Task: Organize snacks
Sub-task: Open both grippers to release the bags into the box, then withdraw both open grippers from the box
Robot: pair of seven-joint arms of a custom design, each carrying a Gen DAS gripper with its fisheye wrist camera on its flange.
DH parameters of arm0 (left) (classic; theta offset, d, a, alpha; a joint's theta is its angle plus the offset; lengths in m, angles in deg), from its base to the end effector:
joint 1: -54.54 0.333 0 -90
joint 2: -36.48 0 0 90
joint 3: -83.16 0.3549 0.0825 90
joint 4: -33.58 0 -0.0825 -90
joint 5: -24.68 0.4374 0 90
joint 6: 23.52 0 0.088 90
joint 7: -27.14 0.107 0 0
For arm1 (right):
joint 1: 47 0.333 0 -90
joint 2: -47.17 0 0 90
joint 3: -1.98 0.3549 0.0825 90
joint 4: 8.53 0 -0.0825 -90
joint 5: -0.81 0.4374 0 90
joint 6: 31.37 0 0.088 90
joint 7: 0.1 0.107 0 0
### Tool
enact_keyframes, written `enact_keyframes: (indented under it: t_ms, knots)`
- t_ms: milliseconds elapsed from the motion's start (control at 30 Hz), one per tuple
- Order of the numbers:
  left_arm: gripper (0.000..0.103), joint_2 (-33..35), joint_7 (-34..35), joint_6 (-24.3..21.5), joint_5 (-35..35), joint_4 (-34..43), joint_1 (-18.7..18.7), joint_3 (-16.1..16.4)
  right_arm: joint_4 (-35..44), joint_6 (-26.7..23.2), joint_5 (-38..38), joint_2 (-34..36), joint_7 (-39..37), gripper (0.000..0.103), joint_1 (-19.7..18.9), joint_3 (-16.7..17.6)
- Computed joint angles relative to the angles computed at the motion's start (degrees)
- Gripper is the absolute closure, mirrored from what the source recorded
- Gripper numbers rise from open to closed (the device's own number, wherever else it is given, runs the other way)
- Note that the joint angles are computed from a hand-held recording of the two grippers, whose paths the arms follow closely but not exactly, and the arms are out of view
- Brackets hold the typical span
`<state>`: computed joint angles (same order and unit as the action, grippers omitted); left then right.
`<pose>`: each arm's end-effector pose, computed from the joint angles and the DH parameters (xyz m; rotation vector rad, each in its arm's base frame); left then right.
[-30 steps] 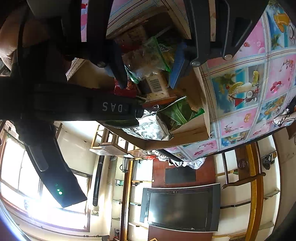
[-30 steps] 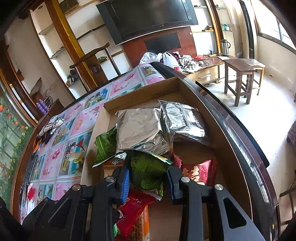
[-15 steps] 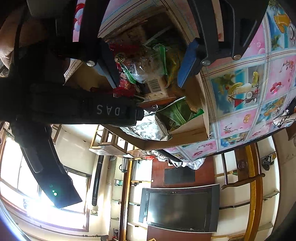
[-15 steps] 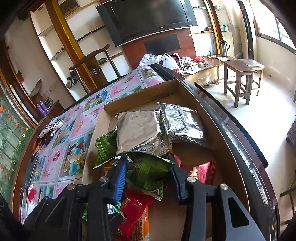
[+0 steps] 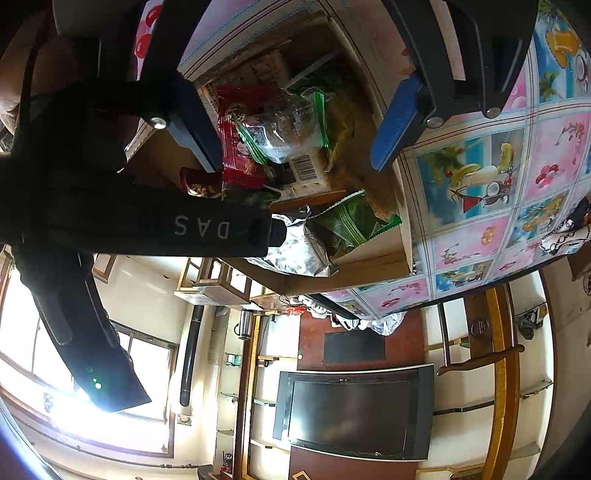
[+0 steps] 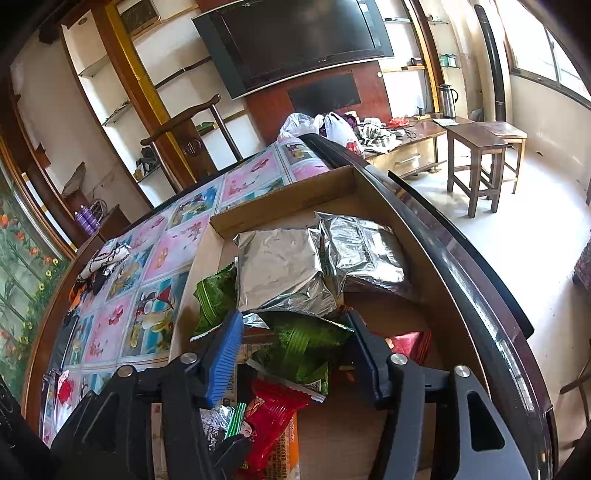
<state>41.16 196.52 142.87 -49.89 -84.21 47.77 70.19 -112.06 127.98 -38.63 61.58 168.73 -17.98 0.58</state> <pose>0.6211 -0.1581 0.4616 -1.2241 2.1680 -1.1918 0.6288 0.3627 0.4930 -1.3716 1.9203 -0.4526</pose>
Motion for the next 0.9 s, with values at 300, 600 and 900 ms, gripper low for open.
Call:
enact_keyframes:
  t_ms: [300, 600, 900]
  knots:
    - [0.016, -0.13, 1.19, 0.34, -1.09, -0.09, -0.12, -0.02, -0.50, 0.55, -2.06, -0.53, 2.12, 0.036, 0.24, -0.41]
    - [0.012, -0.14, 1.10, 0.43, -1.01, -0.12, -0.17, 0.07, -0.55, 0.63, -4.01, -0.76, 4.20, 0.028, 0.17, -0.38]
    - [0.006, -0.41, 1.29, 1.36, -1.96, -0.08, -0.20, 0.13, -0.74, 0.68, -5.40, -1.07, 5.83, 0.024, -0.12, -0.22]
